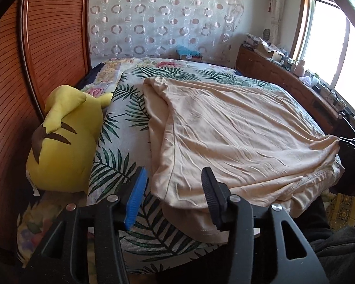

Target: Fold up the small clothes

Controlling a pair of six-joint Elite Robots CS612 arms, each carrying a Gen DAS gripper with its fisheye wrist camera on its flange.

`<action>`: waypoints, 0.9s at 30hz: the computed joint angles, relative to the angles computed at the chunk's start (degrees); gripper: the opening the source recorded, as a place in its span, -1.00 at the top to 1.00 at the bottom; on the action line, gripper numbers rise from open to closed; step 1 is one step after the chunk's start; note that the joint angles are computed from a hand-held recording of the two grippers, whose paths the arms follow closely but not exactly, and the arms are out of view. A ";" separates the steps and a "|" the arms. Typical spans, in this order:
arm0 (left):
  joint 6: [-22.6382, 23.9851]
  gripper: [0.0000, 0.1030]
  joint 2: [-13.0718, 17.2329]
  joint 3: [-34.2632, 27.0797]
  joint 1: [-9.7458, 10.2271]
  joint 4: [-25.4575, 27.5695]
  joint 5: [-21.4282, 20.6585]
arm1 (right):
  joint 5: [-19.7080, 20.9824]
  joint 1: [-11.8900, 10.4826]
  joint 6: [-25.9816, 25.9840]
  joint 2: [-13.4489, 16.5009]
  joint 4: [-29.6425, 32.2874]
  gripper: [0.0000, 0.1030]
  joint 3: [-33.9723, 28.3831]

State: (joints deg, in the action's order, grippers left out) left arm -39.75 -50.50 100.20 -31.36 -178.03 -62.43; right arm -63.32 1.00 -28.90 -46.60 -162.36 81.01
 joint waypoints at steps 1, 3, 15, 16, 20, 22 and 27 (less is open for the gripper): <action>-0.48 0.04 0.09 -0.19 0.11 0.56 -0.19 | 0.14 0.01 -0.11 0.01 -0.74 0.46 0.18; -0.65 0.04 0.37 -0.55 0.23 1.12 -0.67 | 0.48 -0.11 -0.24 0.13 -1.32 0.33 0.19; -2.99 -0.54 1.12 -1.88 0.44 5.67 -0.03 | 3.33 1.08 -0.05 1.37 -1.35 0.05 -1.06; -3.12 -0.54 1.18 -2.01 0.46 6.02 -0.11 | 3.60 1.30 -0.03 1.64 -1.07 0.04 -1.42; -3.76 -0.54 1.28 -2.11 0.46 6.74 -0.25 | 3.17 2.34 -0.04 2.80 -0.80 -0.01 -2.75; -4.07 -0.54 1.28 -2.06 0.50 6.99 -0.34 | 2.97 2.82 -0.48 3.26 -0.10 -0.01 -3.38; -4.62 -0.54 1.34 -1.95 0.55 7.05 -0.51 | 1.15 3.89 -1.59 4.31 1.49 -0.01 -4.51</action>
